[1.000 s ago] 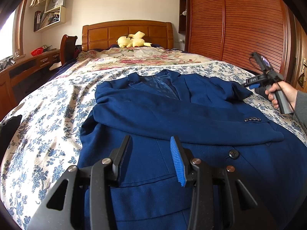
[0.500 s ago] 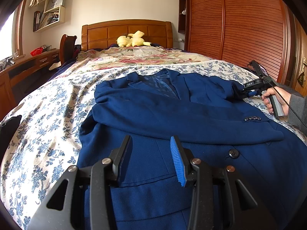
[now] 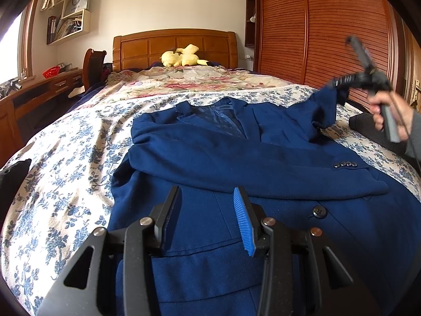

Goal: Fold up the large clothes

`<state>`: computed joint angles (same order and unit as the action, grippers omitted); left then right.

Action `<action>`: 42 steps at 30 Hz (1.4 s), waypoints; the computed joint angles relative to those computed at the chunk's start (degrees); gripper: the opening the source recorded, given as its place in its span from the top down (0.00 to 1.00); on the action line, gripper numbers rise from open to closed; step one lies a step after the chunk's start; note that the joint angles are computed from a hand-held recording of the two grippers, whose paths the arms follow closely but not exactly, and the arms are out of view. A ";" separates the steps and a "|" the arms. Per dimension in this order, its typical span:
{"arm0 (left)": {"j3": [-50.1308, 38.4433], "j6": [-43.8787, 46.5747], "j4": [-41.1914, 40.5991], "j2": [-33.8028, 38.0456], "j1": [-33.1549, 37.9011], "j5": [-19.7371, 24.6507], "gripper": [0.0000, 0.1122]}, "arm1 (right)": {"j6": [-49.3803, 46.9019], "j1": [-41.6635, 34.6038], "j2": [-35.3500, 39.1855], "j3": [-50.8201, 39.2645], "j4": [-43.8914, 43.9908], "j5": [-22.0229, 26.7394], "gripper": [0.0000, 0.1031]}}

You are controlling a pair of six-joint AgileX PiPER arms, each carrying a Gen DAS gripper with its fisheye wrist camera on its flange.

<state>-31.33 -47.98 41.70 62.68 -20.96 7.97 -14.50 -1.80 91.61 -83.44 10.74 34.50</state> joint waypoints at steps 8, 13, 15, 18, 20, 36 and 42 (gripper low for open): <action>-1.98 15.82 -14.85 -3.92 -0.94 6.48 0.65 | -9.57 10.64 -12.87 2.38 12.27 6.70 0.99; -2.41 17.29 -18.27 -9.96 -4.10 13.62 0.65 | -2.94 19.67 -20.11 9.03 5.87 8.78 0.97; -2.67 12.94 -14.73 -12.43 -7.15 17.58 0.65 | -2.36 21.30 -22.28 12.11 5.59 10.44 0.90; -3.48 7.50 -9.96 -14.81 -11.82 22.90 0.65 | -2.38 22.35 -26.34 17.76 6.25 10.15 0.57; -4.03 4.00 -6.77 -16.26 -15.83 26.73 0.65 | -5.23 20.66 -29.79 22.70 9.45 9.67 0.51; -7.88 -3.45 -3.03 -8.07 -25.98 28.40 0.65 | -18.43 4.79 -29.60 43.37 11.55 -1.17 0.51; -11.65 -5.10 -1.79 -0.54 -29.50 27.45 0.65 | -31.24 0.14 -27.61 46.60 22.95 -2.69 0.51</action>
<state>-42.99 -53.08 39.91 62.14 -50.47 35.42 -45.73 -1.67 64.01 -36.84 33.69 31.80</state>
